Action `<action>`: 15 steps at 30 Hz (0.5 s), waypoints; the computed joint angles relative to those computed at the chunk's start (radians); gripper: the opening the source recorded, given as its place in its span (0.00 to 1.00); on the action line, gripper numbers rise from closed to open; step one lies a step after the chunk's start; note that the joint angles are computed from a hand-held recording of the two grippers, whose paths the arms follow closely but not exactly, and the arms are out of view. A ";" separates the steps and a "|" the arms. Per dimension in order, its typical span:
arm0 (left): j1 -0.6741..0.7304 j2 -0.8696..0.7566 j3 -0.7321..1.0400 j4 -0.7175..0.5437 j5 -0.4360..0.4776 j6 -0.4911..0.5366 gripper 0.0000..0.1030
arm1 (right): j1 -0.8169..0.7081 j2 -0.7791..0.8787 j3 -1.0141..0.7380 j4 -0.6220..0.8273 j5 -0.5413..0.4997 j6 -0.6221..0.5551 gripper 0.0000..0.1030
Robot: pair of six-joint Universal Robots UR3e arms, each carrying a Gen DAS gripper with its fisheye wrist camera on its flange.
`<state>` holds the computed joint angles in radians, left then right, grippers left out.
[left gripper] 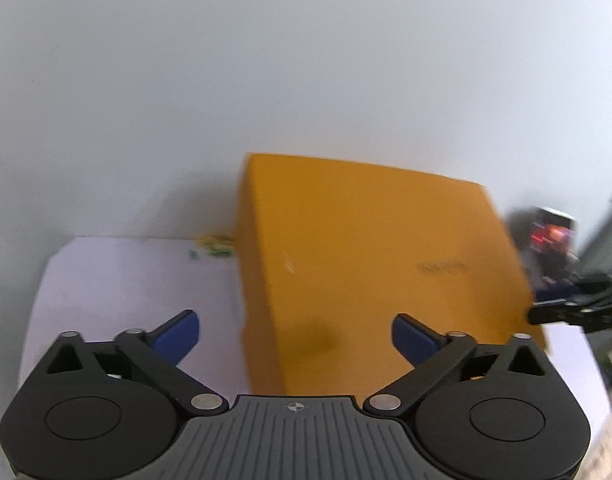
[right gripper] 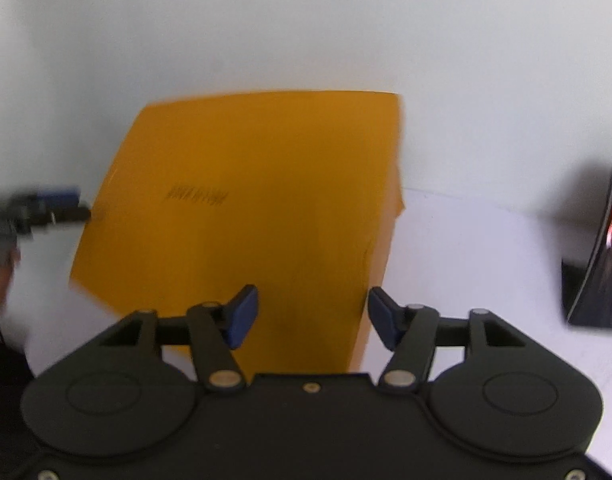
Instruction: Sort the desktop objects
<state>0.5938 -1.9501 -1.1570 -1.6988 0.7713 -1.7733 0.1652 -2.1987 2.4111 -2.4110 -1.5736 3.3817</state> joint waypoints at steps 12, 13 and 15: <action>-0.032 0.219 -0.476 0.380 0.085 0.168 0.94 | 0.242 0.231 0.005 -0.141 -0.206 -0.033 0.52; -0.037 0.212 -0.460 0.366 0.090 0.146 0.94 | 0.222 0.216 0.006 -0.128 -0.190 -0.034 0.51; -0.042 0.201 -0.429 0.335 0.098 0.122 0.94 | 0.195 0.197 0.001 -0.103 -0.167 -0.034 0.50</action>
